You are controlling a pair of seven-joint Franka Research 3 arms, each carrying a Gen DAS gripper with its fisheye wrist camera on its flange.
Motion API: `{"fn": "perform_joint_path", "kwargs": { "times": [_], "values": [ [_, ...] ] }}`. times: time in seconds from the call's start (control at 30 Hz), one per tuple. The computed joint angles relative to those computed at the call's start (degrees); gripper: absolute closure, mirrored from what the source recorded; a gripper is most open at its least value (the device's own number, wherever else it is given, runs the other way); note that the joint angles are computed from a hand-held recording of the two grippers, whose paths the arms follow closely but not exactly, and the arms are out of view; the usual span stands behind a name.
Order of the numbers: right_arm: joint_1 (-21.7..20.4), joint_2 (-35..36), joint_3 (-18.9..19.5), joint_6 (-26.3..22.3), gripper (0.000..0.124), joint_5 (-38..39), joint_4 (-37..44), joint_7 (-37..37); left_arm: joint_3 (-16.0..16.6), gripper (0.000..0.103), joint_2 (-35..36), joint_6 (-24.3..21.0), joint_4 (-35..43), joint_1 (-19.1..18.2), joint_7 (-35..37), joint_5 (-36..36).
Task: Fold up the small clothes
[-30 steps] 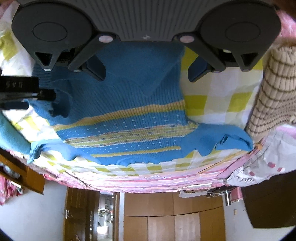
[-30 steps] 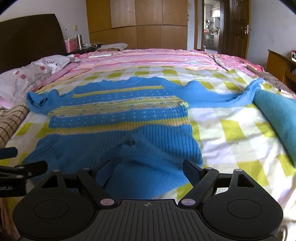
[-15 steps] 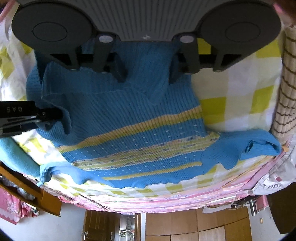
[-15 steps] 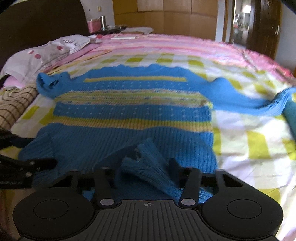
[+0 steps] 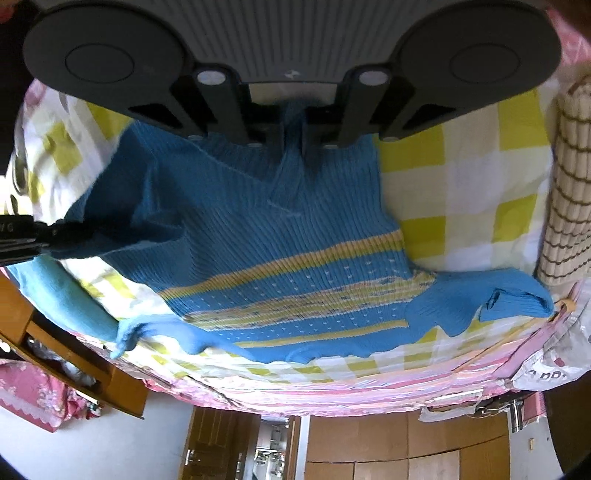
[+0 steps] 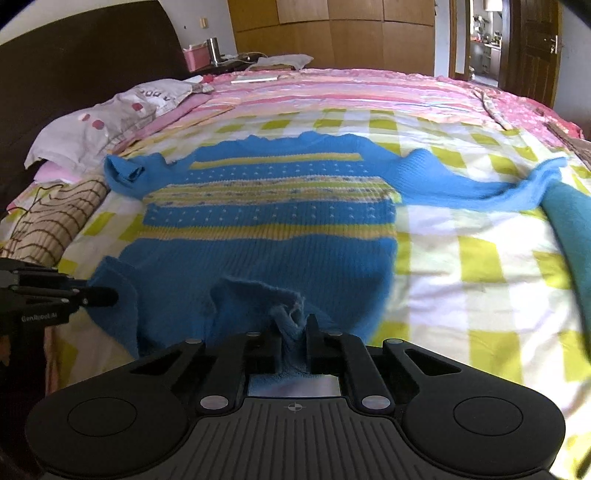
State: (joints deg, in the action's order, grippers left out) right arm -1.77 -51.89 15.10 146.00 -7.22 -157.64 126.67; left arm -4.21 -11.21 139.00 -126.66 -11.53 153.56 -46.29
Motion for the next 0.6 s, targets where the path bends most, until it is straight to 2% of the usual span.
{"fn": "perform_joint_path", "kwargs": {
  "times": [0.17,0.53,0.6],
  "values": [
    [1.7,-6.0,0.4,-6.8,0.116,0.5,-1.3,0.6,1.5,0.089,-3.7,-4.0,-2.7,0.7,0.4,1.5],
    [4.6,-13.9,1.2,-19.8,0.116,1.1,-3.0,2.7,4.1,0.089,-9.2,-5.9,-6.0,0.3,-0.2,5.3],
    [4.8,-14.8,1.5,-20.9,0.111,0.9,-3.1,3.3,4.5,0.089,-9.5,-5.7,-6.0,-0.2,-0.4,4.6]
  ]
}}
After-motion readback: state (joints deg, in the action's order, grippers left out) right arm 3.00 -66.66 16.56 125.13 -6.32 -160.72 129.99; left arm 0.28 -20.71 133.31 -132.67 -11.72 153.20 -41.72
